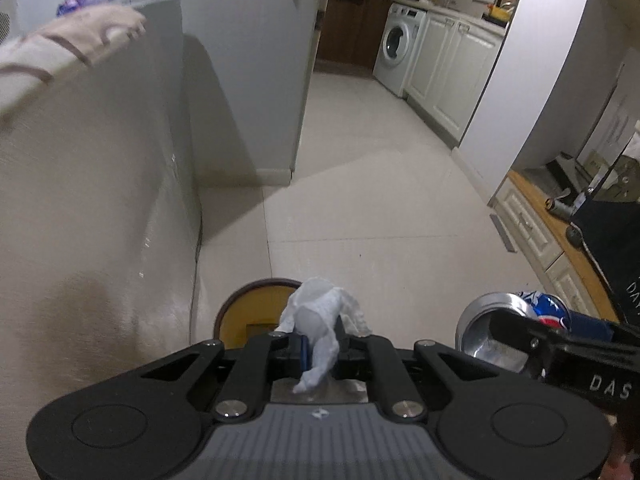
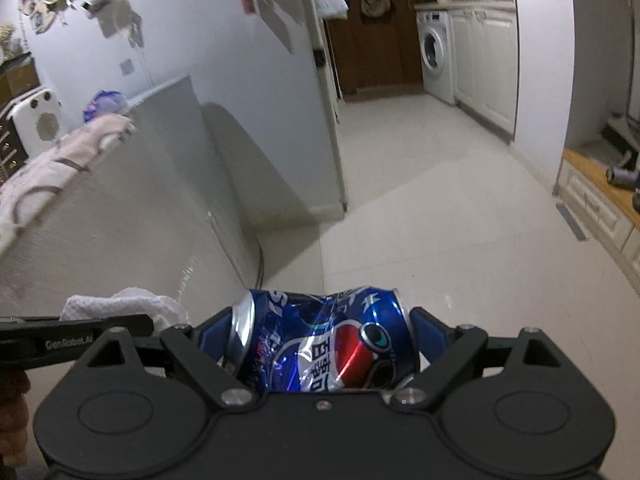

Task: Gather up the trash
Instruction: 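Carry the tissue and Pepsi can over the yellow wastebasket with both tools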

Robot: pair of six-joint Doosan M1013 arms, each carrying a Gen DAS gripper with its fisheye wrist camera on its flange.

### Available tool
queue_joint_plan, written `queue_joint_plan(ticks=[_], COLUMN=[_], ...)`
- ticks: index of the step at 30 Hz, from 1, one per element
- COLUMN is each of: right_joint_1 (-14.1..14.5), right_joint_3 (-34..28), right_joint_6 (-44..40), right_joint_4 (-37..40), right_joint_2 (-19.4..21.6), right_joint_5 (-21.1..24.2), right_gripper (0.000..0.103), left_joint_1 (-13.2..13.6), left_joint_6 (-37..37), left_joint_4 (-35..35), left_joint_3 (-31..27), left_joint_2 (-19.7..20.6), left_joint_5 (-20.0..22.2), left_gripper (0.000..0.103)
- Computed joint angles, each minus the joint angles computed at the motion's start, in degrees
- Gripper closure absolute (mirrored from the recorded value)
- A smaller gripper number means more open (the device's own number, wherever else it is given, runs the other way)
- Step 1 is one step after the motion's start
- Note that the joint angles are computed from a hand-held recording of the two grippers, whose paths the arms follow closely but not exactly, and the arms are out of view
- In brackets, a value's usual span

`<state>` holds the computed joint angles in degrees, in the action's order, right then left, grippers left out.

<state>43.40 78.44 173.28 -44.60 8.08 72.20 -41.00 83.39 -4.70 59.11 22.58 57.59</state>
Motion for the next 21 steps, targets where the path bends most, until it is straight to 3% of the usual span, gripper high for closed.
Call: queue_joint_plan(ticks=[12, 21], right_joint_1=[-6.6, -11.2], right_joint_3=[8.8, 11.1], right_joint_6=[3.0, 2.2], right_joint_4=[6.3, 13.8], right_joint_2=[-0.1, 3.4], right_joint_5=[-10.5, -17.8], right_gripper=[0.011, 0.011], left_joint_1=[0.9, 2.3], left_joint_6=[1.2, 5.1], left_joint_4=[-3.7, -5.0], left_joint_3=[-1.5, -8.0], left_joint_2=[9.0, 18.4], left_joint_5=[-1.1, 4.4], left_gripper=[0.093, 0.092])
